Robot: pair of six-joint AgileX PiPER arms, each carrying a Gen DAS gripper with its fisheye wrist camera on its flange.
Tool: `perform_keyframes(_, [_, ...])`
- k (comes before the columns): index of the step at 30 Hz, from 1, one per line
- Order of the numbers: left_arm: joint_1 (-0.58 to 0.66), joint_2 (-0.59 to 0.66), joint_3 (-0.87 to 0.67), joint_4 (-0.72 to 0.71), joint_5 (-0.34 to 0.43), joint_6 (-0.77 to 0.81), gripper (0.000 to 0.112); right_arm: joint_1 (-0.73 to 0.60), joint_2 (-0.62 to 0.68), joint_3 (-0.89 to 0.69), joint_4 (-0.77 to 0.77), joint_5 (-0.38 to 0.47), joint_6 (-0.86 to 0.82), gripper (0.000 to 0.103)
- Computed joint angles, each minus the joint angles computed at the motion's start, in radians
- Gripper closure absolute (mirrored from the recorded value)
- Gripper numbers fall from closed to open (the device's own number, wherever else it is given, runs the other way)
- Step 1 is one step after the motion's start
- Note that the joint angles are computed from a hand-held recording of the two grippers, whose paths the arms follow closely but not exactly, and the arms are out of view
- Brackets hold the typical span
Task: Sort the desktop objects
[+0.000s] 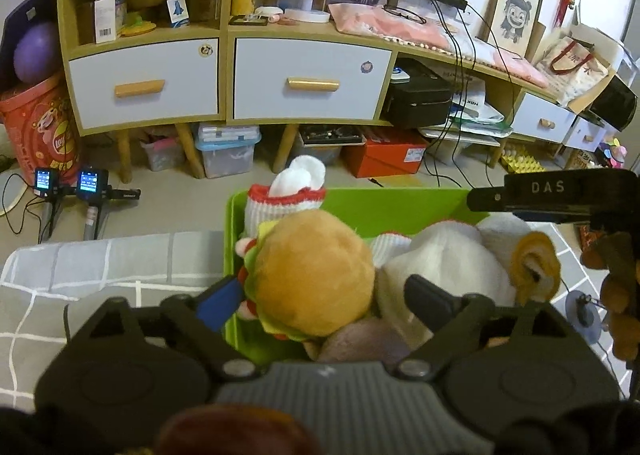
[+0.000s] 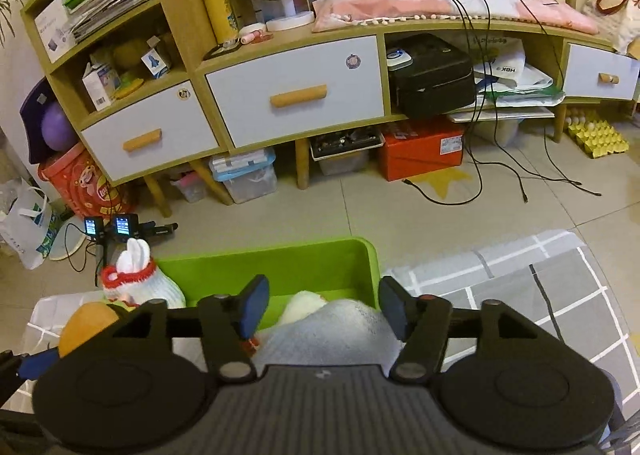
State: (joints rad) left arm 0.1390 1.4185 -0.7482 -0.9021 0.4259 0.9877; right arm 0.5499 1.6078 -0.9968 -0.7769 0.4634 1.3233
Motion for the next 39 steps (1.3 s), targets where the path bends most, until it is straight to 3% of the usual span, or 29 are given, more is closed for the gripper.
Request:
perform_keyframes(12, [-0.03,-0.111,-0.024,0.245,0.094,-0.285,0.01,0.016,-0.135,0.012,0.156,0.089,-0.15,0.026])
perform_keyframes(22, [-0.036,-0.273,0.004,0.415,0.207,-0.478,0.01,0.118,-0.257,0.044,0.237,0.224,-0.187,0.024])
perform_keyframes(39, [-0.006,-0.568,0.043,0.617,0.529,-0.739,0.01,0.442,-0.442,0.072,0.211,0.51,-0.013,0.018])
